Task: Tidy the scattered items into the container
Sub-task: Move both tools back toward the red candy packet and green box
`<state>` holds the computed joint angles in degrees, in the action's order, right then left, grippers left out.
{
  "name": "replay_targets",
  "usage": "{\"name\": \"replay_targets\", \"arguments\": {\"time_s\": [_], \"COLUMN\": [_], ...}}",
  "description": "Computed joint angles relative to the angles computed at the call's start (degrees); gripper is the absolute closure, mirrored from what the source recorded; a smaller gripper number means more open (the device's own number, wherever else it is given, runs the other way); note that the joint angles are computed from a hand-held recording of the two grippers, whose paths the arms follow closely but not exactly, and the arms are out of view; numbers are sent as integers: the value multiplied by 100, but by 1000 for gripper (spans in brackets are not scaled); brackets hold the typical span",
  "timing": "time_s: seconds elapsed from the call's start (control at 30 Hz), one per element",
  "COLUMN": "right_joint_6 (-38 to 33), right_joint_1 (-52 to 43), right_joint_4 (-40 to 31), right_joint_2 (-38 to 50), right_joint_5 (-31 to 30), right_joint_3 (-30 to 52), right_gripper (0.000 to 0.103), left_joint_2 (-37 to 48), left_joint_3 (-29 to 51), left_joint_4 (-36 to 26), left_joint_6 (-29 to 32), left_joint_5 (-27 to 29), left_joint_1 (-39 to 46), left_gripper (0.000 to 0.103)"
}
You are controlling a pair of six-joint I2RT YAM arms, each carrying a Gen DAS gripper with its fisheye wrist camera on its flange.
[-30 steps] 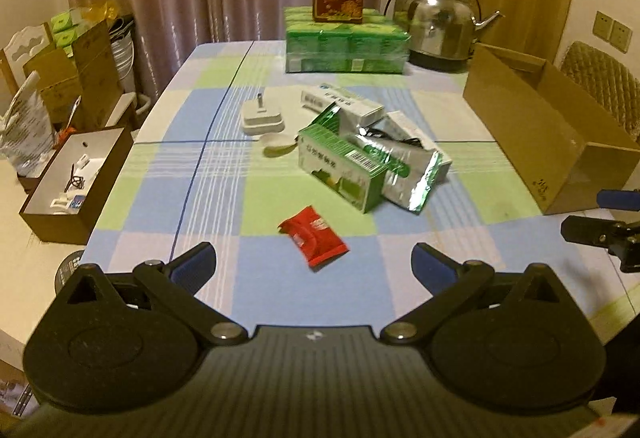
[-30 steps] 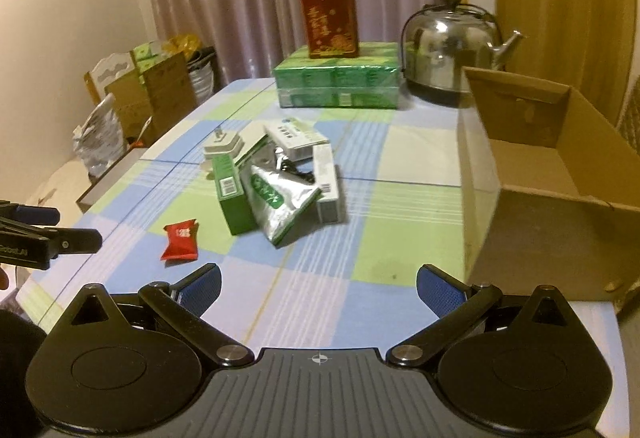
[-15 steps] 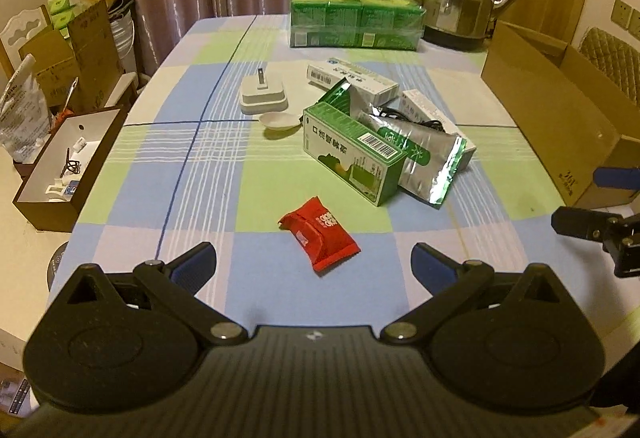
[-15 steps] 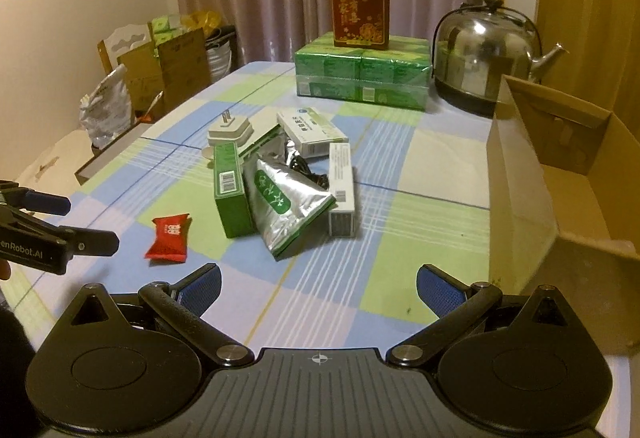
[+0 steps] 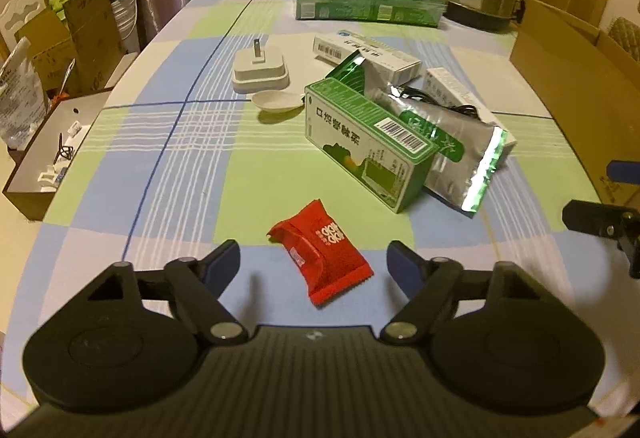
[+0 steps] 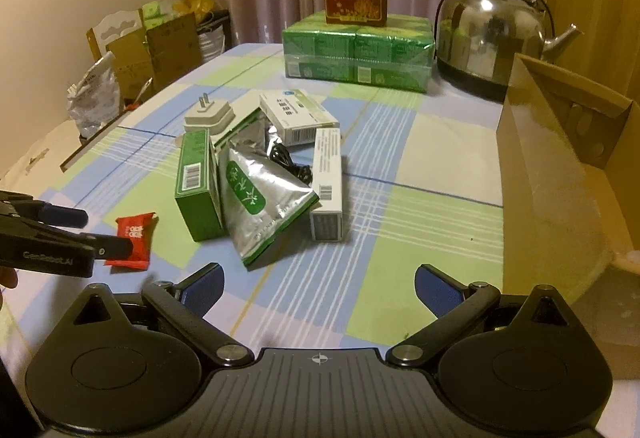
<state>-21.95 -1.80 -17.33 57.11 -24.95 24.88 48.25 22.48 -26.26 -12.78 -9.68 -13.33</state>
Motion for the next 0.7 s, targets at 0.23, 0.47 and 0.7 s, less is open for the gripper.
{"name": "replay_targets", "arguments": {"time_s": [0.23,0.47,0.7], "right_joint_6": [194,331,406], "right_joint_1": [275,543,806], "right_joint_4": [559,949,1127], "right_joint_2": [597,1025,1276], "right_joint_5": [138,213,223], "right_joint_3": [-6,81,134], "right_gripper": [3,3,12], "left_joint_2": [673,909,846], "left_joint_3": [-123,-139,-107], "left_joint_4": [681,887,829], "left_joint_6": [-117,115,602], "left_joint_5": [-82,-55,375], "left_joint_1": [-109,-61,476], "left_gripper": [51,61,69]}}
